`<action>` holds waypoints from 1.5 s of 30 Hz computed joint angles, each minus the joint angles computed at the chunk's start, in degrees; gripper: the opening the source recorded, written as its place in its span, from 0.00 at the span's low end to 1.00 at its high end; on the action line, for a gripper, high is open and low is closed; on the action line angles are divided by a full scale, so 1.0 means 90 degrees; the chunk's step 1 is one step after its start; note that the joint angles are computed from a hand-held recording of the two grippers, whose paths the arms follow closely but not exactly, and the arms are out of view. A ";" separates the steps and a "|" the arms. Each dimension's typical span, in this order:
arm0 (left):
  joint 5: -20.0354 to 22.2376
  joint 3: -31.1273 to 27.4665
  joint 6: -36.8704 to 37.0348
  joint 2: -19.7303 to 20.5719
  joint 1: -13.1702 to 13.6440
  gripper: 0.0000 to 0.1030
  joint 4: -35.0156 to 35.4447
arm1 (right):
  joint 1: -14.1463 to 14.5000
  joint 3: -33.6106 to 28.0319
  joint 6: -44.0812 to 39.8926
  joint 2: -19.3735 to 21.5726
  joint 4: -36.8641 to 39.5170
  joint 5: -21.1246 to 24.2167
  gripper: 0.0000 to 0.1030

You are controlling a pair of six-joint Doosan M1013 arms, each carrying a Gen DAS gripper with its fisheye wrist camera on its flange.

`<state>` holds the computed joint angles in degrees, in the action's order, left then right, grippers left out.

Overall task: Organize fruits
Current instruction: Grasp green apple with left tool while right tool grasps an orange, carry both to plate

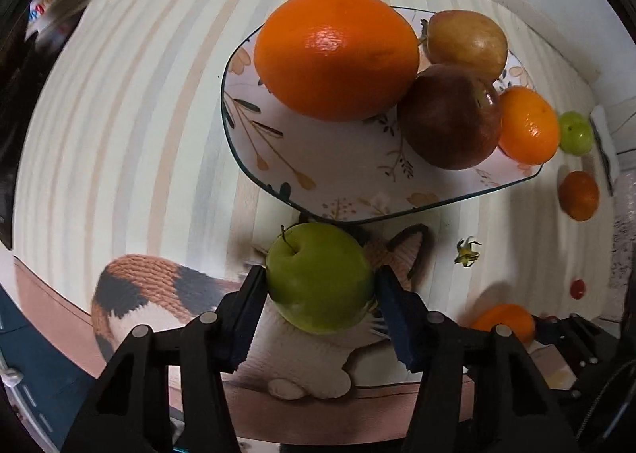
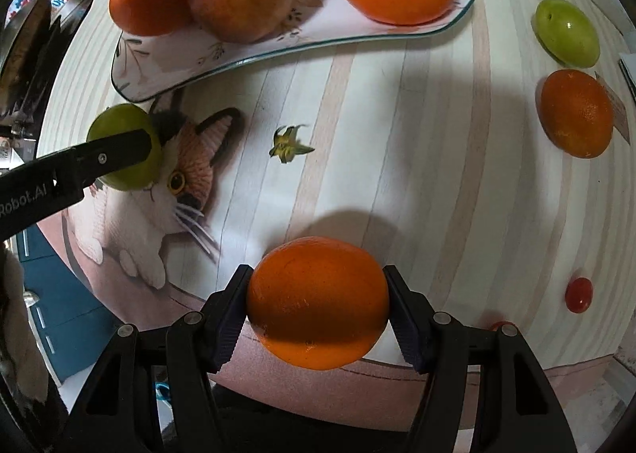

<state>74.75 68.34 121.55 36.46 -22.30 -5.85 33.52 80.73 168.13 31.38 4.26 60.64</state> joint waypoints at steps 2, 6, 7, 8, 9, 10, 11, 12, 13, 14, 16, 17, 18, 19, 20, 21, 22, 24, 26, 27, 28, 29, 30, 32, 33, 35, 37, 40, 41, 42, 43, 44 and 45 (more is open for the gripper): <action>-0.0014 0.0069 -0.0097 -0.0043 0.0020 0.52 -0.0022 | -0.0012 0.0128 -0.0010 -0.0082 0.0004 -0.0128 0.65; 0.0077 0.0366 -0.0292 -0.0246 0.0156 0.52 -0.0128 | 0.0012 0.0226 -0.0066 -0.0184 -0.0015 -0.0164 0.65; 0.0123 0.0431 -0.0320 -0.0291 0.0195 0.52 -0.0172 | -0.0005 0.0365 -0.0100 -0.0289 0.0007 -0.0217 0.65; 0.0188 0.0505 -0.0356 -0.0341 0.0245 0.52 -0.0240 | 0.0001 0.0395 -0.0102 -0.0313 0.0028 -0.0240 0.65; 0.0272 0.0566 -0.0399 -0.0379 0.0293 0.52 -0.0287 | 0.0016 0.0435 -0.0091 -0.0346 0.0040 -0.0253 0.65; 0.0316 0.0627 -0.0430 -0.0410 0.0329 0.52 -0.0318 | 0.0014 0.0447 -0.0108 -0.0358 0.0037 -0.0251 0.65; 0.0359 0.0678 -0.0468 -0.0428 0.0354 0.52 -0.0350 | 0.0023 0.0466 -0.0102 -0.0374 0.0023 -0.0243 0.65; 0.0393 0.0719 -0.0519 -0.0428 0.0373 0.52 -0.0383 | 0.0008 0.0495 -0.0131 -0.0383 0.0034 -0.0248 0.65; 0.0416 0.0737 -0.0573 -0.0417 0.0387 0.53 -0.0405 | 0.0013 0.0517 -0.0146 -0.0390 0.0061 -0.0255 0.65; 0.0372 0.0776 -0.0615 -0.0429 0.0414 0.52 -0.0484 | 0.0010 0.0605 -0.0160 -0.0440 0.0075 -0.0300 0.65; 0.0393 0.0727 -0.0694 -0.0389 0.0436 0.52 -0.0533 | 0.0019 0.0619 -0.0184 -0.0449 0.0077 -0.0288 0.65; 0.0410 0.0702 -0.0733 -0.0368 0.0442 0.53 -0.0564 | 0.0028 0.0626 -0.0193 -0.0457 0.0069 -0.0294 0.65; 0.0412 0.0685 -0.0740 -0.0355 0.0434 0.53 -0.0579 | -0.0008 0.0660 -0.0261 -0.0473 0.0090 -0.0311 0.65; 0.0408 0.0675 -0.0738 -0.0350 0.0424 0.53 -0.0570 | 0.0000 0.0674 -0.0284 -0.0478 0.0123 -0.0302 0.65; 0.0423 0.0645 -0.0715 -0.0342 0.0443 0.53 -0.0552 | -0.0085 0.0727 -0.0386 -0.0499 0.0180 -0.0322 0.66; 0.0423 0.0609 -0.0703 -0.0329 0.0449 0.53 -0.0530 | -0.0088 0.0769 -0.0379 -0.0514 0.0242 -0.0361 0.66; 0.0384 0.0630 -0.0703 -0.0345 0.0442 0.53 -0.0512 | -0.0090 0.0776 -0.0380 -0.0499 0.0285 -0.0387 0.66; 0.0355 0.0588 -0.0726 -0.0329 0.0432 0.52 -0.0463 | -0.0152 0.1062 -0.0474 -0.0645 0.0390 -0.0545 0.66; 0.0288 0.0574 -0.0776 -0.0317 0.0397 0.52 -0.0425 | -0.0176 0.1019 -0.0495 -0.0567 0.0362 -0.0633 0.66; 0.0232 0.0627 -0.0790 -0.0357 0.0373 0.52 -0.0392 | -0.0165 0.1054 -0.0474 -0.0590 0.0362 -0.0674 0.65; 0.0196 0.0641 -0.0818 -0.0371 0.0336 0.52 -0.0360 | -0.0162 0.1096 -0.0451 -0.0618 0.0369 -0.0720 0.65; 0.0172 0.0652 -0.0803 -0.0388 0.0335 0.52 -0.0350 | -0.0157 0.1130 -0.0435 -0.0640 0.0368 -0.0749 0.65; 0.0142 0.0663 -0.0779 -0.0411 0.0336 0.52 -0.0355 | -0.0154 0.1153 -0.0441 -0.0662 0.0370 -0.0746 0.65; 0.0048 0.0733 -0.0774 -0.0494 0.0294 0.52 -0.0402 | -0.0181 0.1251 -0.0429 -0.0757 0.0342 -0.0801 0.65; 0.0025 0.0737 -0.0708 -0.0542 0.0283 0.52 -0.0507 | -0.0185 0.1290 -0.0395 -0.0809 0.0320 -0.0844 0.65; 0.0060 0.0650 -0.0607 -0.0611 0.0290 0.52 -0.0777 | -0.0251 0.1257 -0.0312 -0.0822 0.0235 -0.0975 0.65; 0.0115 0.0487 -0.0497 -0.0653 0.0278 0.52 -0.1056 | -0.0338 0.1326 -0.0172 -0.1028 0.0121 -0.1042 0.65; 0.0039 0.0224 -0.0376 -0.0668 0.0218 0.52 -0.1294 | -0.0498 0.1411 0.0085 -0.1302 -0.0209 -0.1129 0.65; 0.0000 0.0131 -0.0357 -0.0643 0.0194 0.52 -0.1333 | -0.0621 0.1356 0.0085 -0.1377 -0.0323 -0.1035 0.65; -0.0053 0.0036 -0.0379 -0.0604 0.0158 0.52 -0.1331 | -0.0688 0.1333 0.0159 -0.1412 -0.0463 -0.1008 0.65; -0.0082 -0.0054 -0.0386 -0.0558 0.0131 0.52 -0.1275 | -0.0794 0.1286 0.0183 -0.1441 -0.0655 -0.0907 0.65; -0.0121 -0.0142 -0.0442 -0.0497 0.0095 0.52 -0.1186 | -0.0912 0.1241 0.0139 -0.1453 -0.0791 -0.0801 0.65; -0.0129 -0.0242 -0.0513 -0.0417 0.0068 0.52 -0.1114 | -0.1019 0.1167 0.0070 -0.1438 -0.0897 -0.0699 0.65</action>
